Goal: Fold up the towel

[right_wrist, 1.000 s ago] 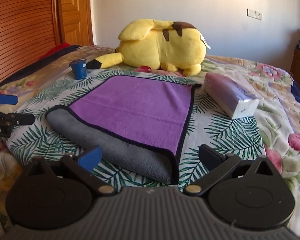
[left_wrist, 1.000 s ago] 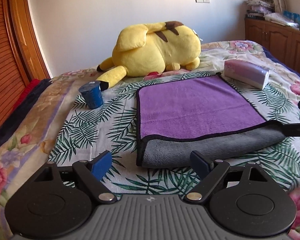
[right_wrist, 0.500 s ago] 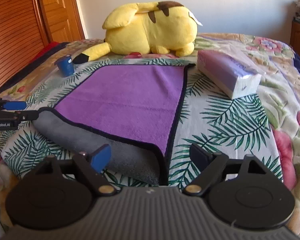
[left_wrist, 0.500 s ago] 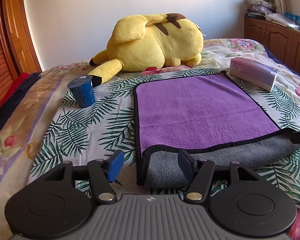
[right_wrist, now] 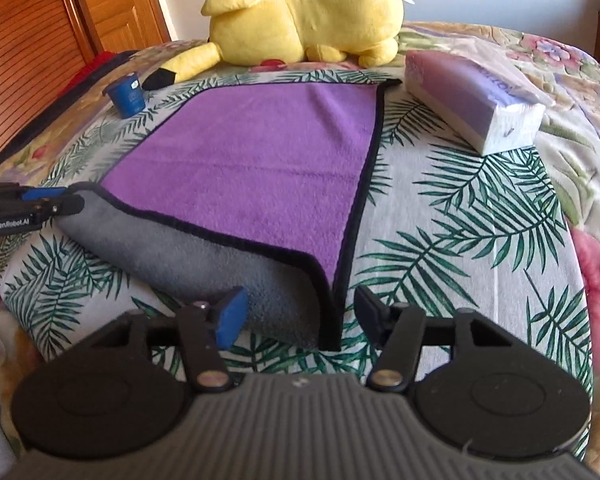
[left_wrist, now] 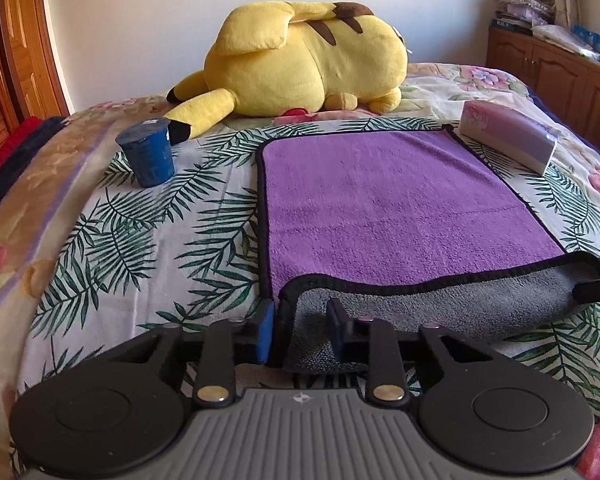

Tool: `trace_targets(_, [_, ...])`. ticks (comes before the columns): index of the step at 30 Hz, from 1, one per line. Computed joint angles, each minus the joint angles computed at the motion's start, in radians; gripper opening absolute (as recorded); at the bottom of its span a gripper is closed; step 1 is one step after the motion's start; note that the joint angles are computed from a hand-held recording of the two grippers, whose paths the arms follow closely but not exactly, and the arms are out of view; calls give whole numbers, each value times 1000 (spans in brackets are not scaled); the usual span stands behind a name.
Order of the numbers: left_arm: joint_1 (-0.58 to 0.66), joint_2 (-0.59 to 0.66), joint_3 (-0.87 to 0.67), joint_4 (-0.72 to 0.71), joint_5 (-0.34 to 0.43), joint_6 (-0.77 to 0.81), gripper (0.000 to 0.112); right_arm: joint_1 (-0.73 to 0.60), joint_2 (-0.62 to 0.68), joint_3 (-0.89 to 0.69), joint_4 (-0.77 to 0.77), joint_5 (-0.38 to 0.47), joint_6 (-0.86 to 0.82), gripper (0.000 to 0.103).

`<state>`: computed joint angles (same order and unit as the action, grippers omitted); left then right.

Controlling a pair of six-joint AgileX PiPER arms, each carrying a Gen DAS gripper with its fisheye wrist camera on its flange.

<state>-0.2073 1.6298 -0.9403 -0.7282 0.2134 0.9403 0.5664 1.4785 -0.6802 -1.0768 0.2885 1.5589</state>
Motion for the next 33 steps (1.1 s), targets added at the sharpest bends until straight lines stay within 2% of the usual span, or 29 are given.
trace_targets(4, [8,-1,-1,-19,17,13,23,-4,0,-5,48,1,-51,49])
trace_targets(12, [9,4,1,-6,32,9,13,-3,-7,-4,42,5,-59,25])
trace_targets(16, [12,4,2,-16,38,18,8,-2,-8,-1,7,10,-34,17])
trace_targets(17, [10,2,5,-22,35,27,7,-3,-9,1,-3,8,-30,8])
trace_targets(18, [9,0,7,-27,31,35,7,-8,-9,3,-5,-1,-34,5])
trace_targets(24, [-8,-33,26,-55,12,77,6,-5,-21,13,-85,3,41,5])
trace_targets(33, [-3,-64,32,-154,5,166,6,5,-52,36,-293,24,263,4])
